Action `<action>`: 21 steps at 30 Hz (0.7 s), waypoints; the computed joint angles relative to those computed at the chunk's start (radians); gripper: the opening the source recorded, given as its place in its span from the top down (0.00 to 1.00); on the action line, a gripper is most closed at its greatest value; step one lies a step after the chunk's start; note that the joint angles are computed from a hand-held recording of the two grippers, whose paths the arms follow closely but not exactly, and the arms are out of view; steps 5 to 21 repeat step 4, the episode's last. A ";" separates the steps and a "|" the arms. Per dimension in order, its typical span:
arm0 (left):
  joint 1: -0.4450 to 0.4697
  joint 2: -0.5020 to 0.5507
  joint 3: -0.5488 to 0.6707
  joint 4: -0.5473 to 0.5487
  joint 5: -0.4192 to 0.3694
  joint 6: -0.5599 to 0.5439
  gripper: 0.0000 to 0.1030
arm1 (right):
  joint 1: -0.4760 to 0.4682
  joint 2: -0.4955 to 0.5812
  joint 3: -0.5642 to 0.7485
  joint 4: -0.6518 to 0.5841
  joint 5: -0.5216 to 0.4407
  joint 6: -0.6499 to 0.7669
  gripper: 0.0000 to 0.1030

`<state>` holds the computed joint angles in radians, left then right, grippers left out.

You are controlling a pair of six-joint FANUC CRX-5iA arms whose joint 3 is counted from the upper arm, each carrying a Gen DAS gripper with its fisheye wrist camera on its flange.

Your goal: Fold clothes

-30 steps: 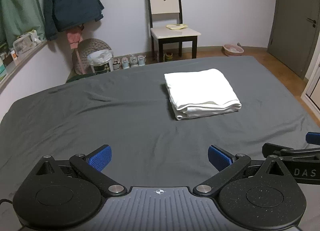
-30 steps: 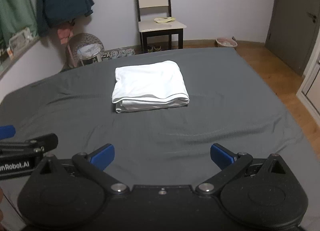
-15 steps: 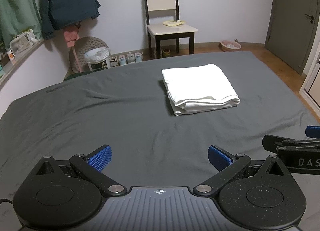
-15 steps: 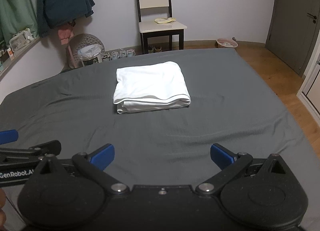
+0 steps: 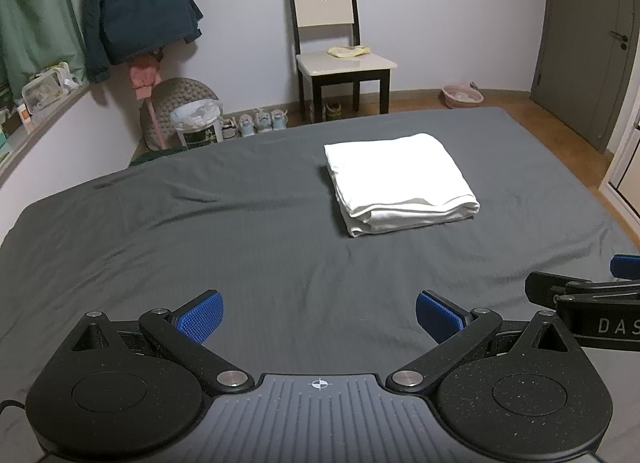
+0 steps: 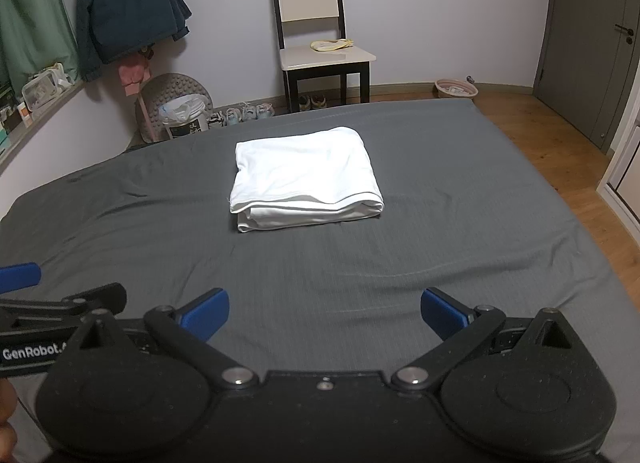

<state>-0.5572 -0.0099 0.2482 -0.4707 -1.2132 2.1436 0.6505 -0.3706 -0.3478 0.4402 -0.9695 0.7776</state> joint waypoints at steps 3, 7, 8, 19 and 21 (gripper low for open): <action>0.004 -0.001 -0.003 0.006 0.003 -0.002 0.00 | -0.006 0.000 0.003 -0.008 0.001 0.004 0.00; 0.005 -0.001 -0.003 0.008 0.004 -0.005 0.00 | -0.007 0.001 0.004 -0.010 0.001 0.004 0.00; 0.005 -0.001 -0.003 0.008 0.004 -0.005 0.00 | -0.007 0.001 0.004 -0.010 0.001 0.004 0.00; 0.005 -0.001 -0.003 0.008 0.004 -0.005 0.00 | -0.007 0.001 0.004 -0.010 0.001 0.004 0.00; 0.005 -0.001 -0.003 0.008 0.004 -0.005 0.00 | -0.007 0.001 0.004 -0.010 0.001 0.004 0.00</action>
